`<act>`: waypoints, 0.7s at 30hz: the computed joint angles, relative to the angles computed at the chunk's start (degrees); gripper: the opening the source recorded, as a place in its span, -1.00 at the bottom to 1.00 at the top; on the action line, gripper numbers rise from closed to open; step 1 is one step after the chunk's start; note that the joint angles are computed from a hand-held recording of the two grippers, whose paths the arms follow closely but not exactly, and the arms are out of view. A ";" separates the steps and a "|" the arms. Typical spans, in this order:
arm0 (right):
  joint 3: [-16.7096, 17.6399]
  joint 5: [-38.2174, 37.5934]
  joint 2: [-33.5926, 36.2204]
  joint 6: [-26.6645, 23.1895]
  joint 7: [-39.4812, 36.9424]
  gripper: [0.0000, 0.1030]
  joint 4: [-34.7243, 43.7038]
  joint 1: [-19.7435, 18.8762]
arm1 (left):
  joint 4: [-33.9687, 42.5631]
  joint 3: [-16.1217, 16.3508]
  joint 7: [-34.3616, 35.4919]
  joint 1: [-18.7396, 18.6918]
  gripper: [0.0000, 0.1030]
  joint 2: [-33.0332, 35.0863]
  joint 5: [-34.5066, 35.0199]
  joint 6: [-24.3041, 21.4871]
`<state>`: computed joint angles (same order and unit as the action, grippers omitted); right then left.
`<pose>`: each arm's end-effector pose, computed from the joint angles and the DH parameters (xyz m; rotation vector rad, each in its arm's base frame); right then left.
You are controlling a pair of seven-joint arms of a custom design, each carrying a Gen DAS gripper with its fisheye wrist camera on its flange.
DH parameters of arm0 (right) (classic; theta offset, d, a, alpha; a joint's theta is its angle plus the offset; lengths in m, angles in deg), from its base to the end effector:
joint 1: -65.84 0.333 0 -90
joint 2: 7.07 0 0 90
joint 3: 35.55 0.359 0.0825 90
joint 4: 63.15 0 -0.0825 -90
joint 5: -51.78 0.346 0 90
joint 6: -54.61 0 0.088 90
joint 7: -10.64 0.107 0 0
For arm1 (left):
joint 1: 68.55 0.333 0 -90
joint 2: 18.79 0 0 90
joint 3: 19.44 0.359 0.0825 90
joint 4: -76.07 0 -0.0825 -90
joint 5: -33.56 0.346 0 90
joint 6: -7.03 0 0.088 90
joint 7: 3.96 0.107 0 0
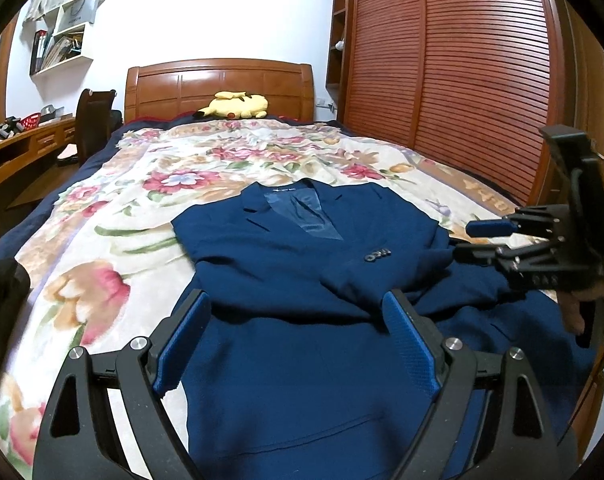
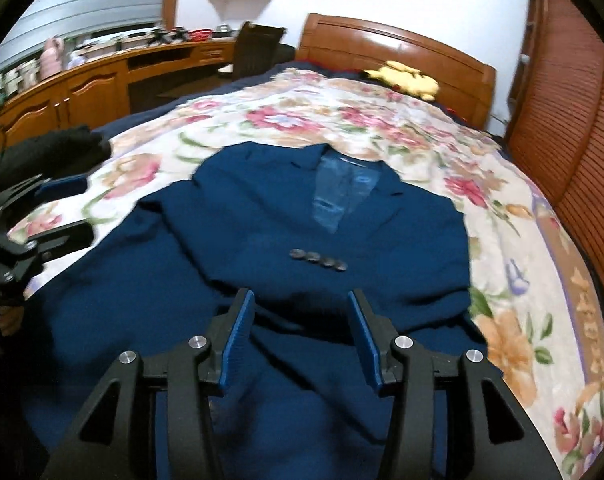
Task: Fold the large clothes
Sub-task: 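Lay the sleeve on the jacket front and open the right gripper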
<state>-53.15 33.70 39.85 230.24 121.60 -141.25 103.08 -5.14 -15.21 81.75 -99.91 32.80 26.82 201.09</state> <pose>0.6939 0.3673 0.3955 -2.0089 1.2142 -0.8423 0.6883 -0.3631 0.3438 -1.3607 1.9039 -1.2110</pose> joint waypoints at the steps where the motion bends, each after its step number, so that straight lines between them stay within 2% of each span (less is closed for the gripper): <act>1: -1.48 0.15 0.21 -0.05 1.20 -0.03 -0.21 0.88 | -0.01 0.05 0.01 -0.03 0.71 0.01 0.04 0.00; 7: -3.68 0.18 4.12 -4.59 6.16 0.02 5.39 0.61 | 0.03 0.42 0.16 -0.38 0.71 0.06 0.30 -0.46; 10: -0.46 0.74 5.96 -7.21 7.12 0.18 9.44 -2.26 | 0.36 0.65 0.09 -0.53 0.71 0.23 0.48 -0.83; 18: 12.61 5.88 11.98 -13.70 0.30 0.19 21.08 -10.03 | 0.45 0.63 -0.22 -0.55 0.71 0.25 1.17 -1.13; 21: 14.92 8.40 15.15 -16.73 -2.47 0.19 26.62 -10.91 | 0.27 0.78 -0.11 -0.66 0.71 0.20 1.38 -1.06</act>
